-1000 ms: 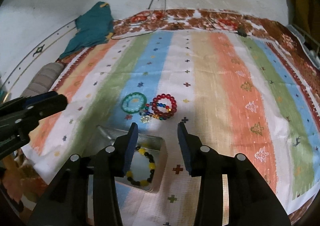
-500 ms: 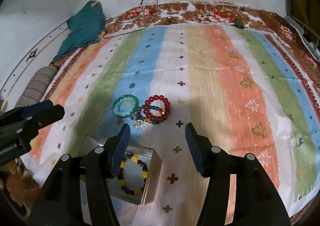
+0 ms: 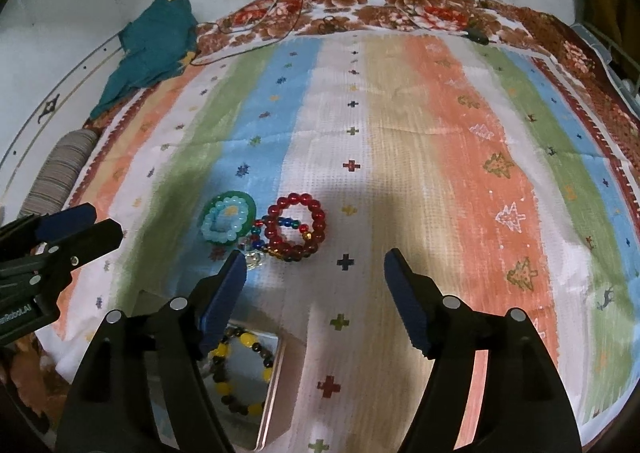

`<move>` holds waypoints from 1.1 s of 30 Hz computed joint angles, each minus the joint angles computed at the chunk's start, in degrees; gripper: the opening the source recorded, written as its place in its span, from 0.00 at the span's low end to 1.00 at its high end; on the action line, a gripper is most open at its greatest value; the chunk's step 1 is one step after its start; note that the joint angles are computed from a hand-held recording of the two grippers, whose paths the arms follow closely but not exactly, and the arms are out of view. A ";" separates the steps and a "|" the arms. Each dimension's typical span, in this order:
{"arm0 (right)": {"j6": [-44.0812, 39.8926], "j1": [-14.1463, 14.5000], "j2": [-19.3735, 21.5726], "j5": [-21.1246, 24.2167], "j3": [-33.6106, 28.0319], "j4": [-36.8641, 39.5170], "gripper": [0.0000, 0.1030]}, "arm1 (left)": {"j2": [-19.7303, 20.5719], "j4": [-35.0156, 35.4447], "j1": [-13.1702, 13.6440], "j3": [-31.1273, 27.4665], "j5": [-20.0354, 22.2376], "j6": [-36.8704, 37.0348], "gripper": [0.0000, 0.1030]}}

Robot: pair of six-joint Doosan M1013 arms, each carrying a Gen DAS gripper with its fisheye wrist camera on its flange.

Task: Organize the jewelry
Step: 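Close right tool on the red bead bracelet while left tool grips the light-green bead bracelet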

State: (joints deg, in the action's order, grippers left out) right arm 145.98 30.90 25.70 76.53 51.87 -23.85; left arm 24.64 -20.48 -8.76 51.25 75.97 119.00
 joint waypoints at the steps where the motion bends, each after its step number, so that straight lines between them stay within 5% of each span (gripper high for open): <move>1: -0.05 -0.15 0.09 0.13 -0.01 0.24 0.70 | 0.17 0.17 -0.10 -0.18 0.16 0.02 0.56; 33: -3.06 -3.87 3.10 -0.03 -1.40 5.86 0.70 | 9.28 4.29 -2.14 -9.97 11.35 -0.60 0.57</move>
State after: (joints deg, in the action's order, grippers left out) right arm 142.92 27.03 28.81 76.50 50.47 -17.99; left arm 33.92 -16.19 -10.90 41.28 87.32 118.39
